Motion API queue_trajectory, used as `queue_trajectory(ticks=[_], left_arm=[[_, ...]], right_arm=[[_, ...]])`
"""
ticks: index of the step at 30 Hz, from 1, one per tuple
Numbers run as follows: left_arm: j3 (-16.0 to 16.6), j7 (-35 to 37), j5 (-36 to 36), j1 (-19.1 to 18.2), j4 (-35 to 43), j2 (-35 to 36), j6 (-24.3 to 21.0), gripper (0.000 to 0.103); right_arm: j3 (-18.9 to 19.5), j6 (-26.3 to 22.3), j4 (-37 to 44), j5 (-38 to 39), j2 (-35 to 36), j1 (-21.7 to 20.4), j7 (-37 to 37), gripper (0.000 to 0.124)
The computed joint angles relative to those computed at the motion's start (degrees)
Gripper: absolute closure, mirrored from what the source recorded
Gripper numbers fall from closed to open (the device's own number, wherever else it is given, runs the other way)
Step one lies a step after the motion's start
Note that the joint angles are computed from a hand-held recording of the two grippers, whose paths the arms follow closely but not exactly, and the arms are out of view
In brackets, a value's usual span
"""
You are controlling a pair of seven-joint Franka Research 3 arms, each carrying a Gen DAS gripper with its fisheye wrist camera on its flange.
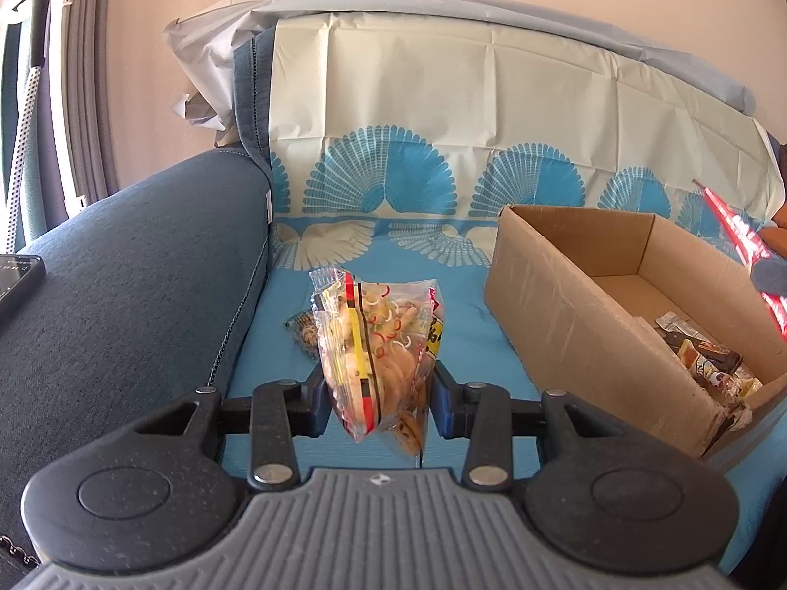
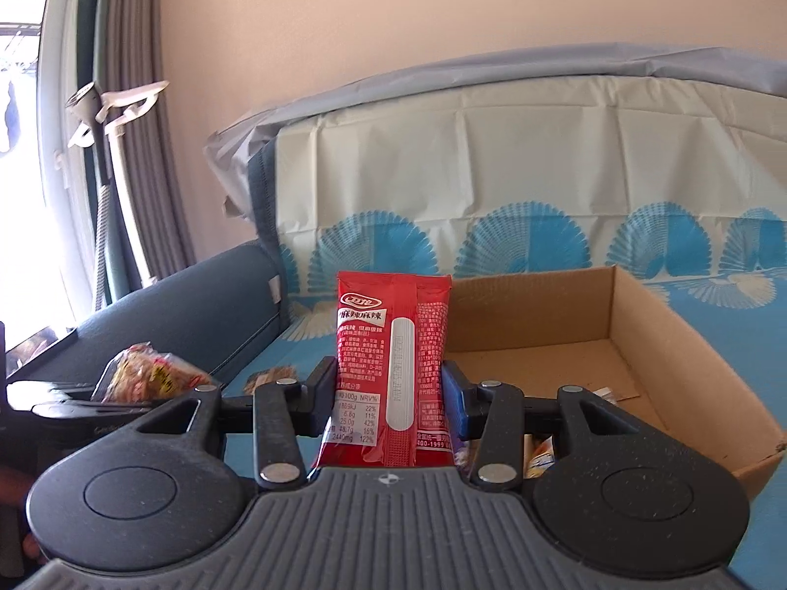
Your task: Organize snacks
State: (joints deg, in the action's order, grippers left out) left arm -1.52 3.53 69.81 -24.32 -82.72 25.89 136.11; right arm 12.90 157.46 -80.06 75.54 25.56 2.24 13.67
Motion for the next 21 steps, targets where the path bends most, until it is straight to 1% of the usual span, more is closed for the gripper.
queue_trajectory(ticks=[3, 5, 7, 9, 12, 15, 18, 21], left_arm=[[-0.4, 2.5, -2.0, 0.4, 1.4, 0.7, 0.0, 0.059], [-0.6, 2.3, -4.5, 0.9, 2.1, 0.9, 0.1, 0.059], [-0.7, 2.9, -6.8, 0.7, 3.4, 1.3, -1.5, 0.059], [-0.7, 4.1, -8.2, 0.3, 5.1, 1.9, -2.5, 0.059], [-0.6, 6.2, -9.4, -0.3, 7.8, 3.1, -2.3, 0.059], [-0.1, 7.9, -10.2, -1.2, 11.6, 4.9, -1.9, 0.059], [0.5, 10.3, -11.6, -2.3, 17.1, 7.8, -2.0, 0.059], [1.4, 13.9, -13.9, -3.4, 24.9, 12.2, -2.6, 0.059]], right_arm=[[0.0, 2.1, 1.1, 1.0, 0.8, -0.1, 1.0, 0.078], [0.3, 3.5, 1.6, 1.6, 1.3, -0.2, 1.2, 0.078], [0.6, 4.9, 2.3, 2.2, 1.8, -0.3, 1.0, 0.078], [1.3, 6.5, 2.8, 3.7, 2.1, -0.6, -0.6, 0.078], [2.1, 8.2, 3.7, 6.0, 2.7, -0.9, -3.3, 0.078], [2.4, 8.9, 5.0, 7.5, 3.5, -1.0, -4.6, 0.078], [2.4, 10.1, 6.8, 8.1, 4.8, -0.9, -4.7, 0.078], [2.1, 11.2, 9.0, 6.2, 6.7, -0.6, -1.5, 0.078]])
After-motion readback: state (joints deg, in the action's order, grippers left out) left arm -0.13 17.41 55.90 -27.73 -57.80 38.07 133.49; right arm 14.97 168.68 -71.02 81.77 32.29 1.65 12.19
